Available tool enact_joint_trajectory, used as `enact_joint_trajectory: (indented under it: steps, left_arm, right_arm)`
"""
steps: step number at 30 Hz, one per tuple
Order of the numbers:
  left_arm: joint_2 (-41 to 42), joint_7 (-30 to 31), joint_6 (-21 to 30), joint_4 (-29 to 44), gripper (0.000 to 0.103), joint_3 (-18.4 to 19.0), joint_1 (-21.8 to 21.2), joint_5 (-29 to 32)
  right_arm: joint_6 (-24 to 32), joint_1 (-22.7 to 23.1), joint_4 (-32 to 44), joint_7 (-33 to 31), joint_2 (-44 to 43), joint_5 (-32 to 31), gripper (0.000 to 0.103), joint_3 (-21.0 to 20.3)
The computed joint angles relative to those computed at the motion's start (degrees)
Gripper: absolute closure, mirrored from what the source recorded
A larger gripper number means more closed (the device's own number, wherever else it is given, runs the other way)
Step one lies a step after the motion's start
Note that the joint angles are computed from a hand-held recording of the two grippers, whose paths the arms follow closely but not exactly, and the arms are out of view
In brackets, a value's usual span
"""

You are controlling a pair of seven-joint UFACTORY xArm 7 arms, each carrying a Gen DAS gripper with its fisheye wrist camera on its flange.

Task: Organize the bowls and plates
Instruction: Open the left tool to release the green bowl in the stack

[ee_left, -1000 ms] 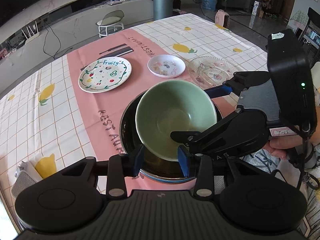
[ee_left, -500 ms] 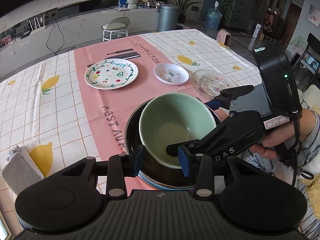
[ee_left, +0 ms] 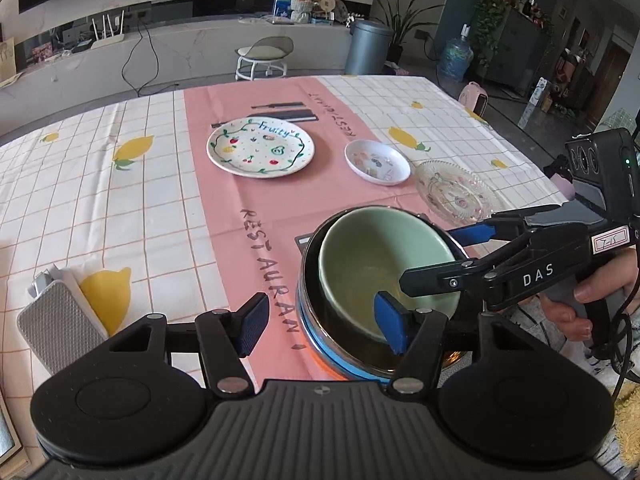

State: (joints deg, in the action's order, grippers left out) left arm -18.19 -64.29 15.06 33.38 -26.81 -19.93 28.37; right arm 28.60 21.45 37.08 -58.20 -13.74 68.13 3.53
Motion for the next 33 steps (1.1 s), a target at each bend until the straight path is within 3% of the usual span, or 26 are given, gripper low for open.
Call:
enact_joint_trajectory:
  steps: [2,6,8,10,11,13,18,20,23,25,28,30,31,33]
  left_arm:
    - [0.87,0.95,-0.9,-0.14,0.031,0.93,-0.87,-1.07]
    - [3.75,8.93,-6.18,-1.4,0.022,6.89,-6.76,-9.56]
    - [5.18,9.66,-5.23,-0.53,0.022,6.26,-6.33,-11.05]
    - [6.41,9.23,-4.53,0.11,0.023,5.89,-6.02,-12.1]
    - [6.93,8.81,-4.59,0.24,0.023,5.96,-5.98,-12.69]
    - [7.64,7.94,-5.78,0.11,0.023,6.57,-6.22,-14.49]
    - [8.04,12.11,-9.28,-1.28,0.026,10.69,-9.84,-23.58]
    - [8.36,13.55,-10.23,-1.45,0.023,11.13,-10.4,-25.65]
    - [8.66,9.46,-10.21,-0.94,0.021,7.57,-6.32,-22.28]
    - [9.15,3.31,-10.61,-0.4,0.021,3.91,-1.54,-16.39]
    - [10.04,-2.12,-12.89,-0.41,0.022,2.46,1.54,-11.35]
    - [10.09,-8.94,-15.5,-0.91,0.023,-2.02,7.68,-5.85]
    - [10.0,-10.19,-15.56,-0.96,0.025,-2.49,8.47,-4.82]
    - [9.63,-8.5,-15.4,-1.34,0.027,0.06,5.87,-5.99]
  right_arm:
    - [0.29,-0.74,0.24,6.33,1.33,-5.19,0.004,1.03]
    - [3.23,-0.36,0.25,6.89,2.5,-3.57,0.01,0.34]
    - [5.93,-1.07,1.03,10.2,3.8,-5.62,0.02,0.53]
    - [8.03,-1.55,1.58,11.07,4.96,-3.6,0.024,0.29]
    - [9.89,-2.01,1.94,11.19,5.51,-2.02,0.035,-0.05]
    - [12.98,-3.22,2.62,12.66,6.44,0.17,0.039,-0.2]
    - [12.14,-4.59,3.14,14.26,7.22,2.93,0.043,1.13]
    - [10.95,-4.61,3.4,14.03,7.52,4.07,0.043,1.68]
    - [8.98,-4.48,4.11,13.63,8.12,5.11,0.042,2.34]
    - [8.4,-4.48,4.56,13.12,8.64,5.94,0.042,2.47]
    - [7.93,-4.67,5.3,12.95,9.51,7.05,0.043,2.62]
    - [6.37,-4.61,5.65,12.29,10.02,8.61,0.042,3.0]
    - [3.11,-4.1,5.29,11.18,9.56,9.33,0.04,3.78]
    - [-3.18,-2.61,4.24,9.25,7.9,7.02,0.034,5.38]
